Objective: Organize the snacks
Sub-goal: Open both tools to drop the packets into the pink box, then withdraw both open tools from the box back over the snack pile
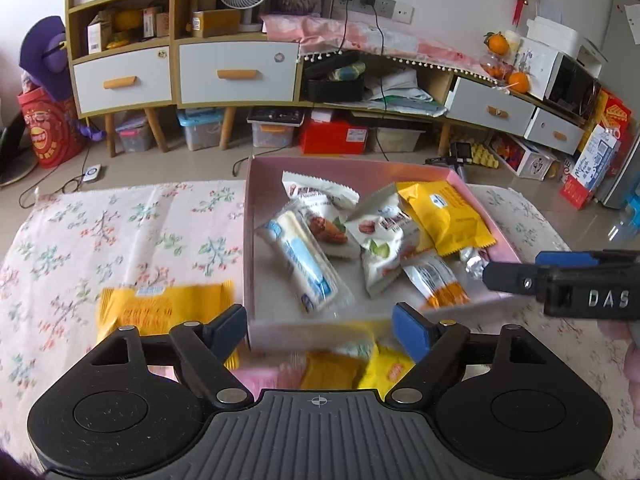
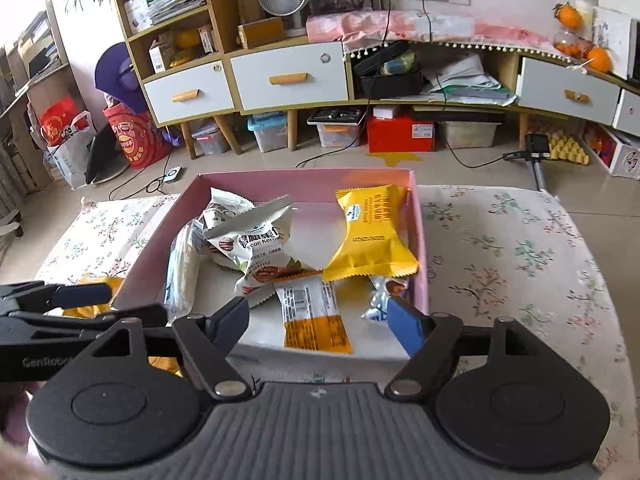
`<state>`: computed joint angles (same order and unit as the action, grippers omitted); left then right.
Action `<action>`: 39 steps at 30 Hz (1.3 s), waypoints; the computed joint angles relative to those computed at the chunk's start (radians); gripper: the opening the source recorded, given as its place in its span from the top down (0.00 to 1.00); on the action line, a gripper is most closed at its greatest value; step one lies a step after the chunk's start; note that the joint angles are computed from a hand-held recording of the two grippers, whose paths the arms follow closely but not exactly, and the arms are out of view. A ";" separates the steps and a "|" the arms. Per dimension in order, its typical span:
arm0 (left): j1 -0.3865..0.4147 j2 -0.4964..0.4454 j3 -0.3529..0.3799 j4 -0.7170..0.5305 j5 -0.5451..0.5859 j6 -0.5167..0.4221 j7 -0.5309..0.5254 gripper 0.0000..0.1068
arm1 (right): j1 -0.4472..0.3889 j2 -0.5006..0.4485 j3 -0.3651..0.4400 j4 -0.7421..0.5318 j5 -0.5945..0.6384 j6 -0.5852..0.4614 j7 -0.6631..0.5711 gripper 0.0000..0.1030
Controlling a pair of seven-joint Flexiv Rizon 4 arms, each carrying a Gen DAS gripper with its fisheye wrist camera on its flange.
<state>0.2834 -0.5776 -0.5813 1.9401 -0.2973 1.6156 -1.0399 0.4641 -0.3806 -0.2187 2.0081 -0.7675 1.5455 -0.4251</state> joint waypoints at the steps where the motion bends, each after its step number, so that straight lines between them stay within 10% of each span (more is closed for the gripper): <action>1: 0.011 0.011 -0.011 0.017 -0.002 0.002 -0.003 0.21 | 0.002 0.007 0.000 0.005 0.000 -0.003 0.001 0.25; 25: 0.207 0.123 -0.129 0.251 0.093 0.041 -0.020 0.08 | -0.121 0.092 0.076 0.105 -0.440 0.009 0.254 0.05; 39: 0.278 0.116 -0.154 0.282 0.160 0.057 -0.028 0.08 | -0.182 0.085 0.159 0.115 -0.449 0.007 0.208 0.03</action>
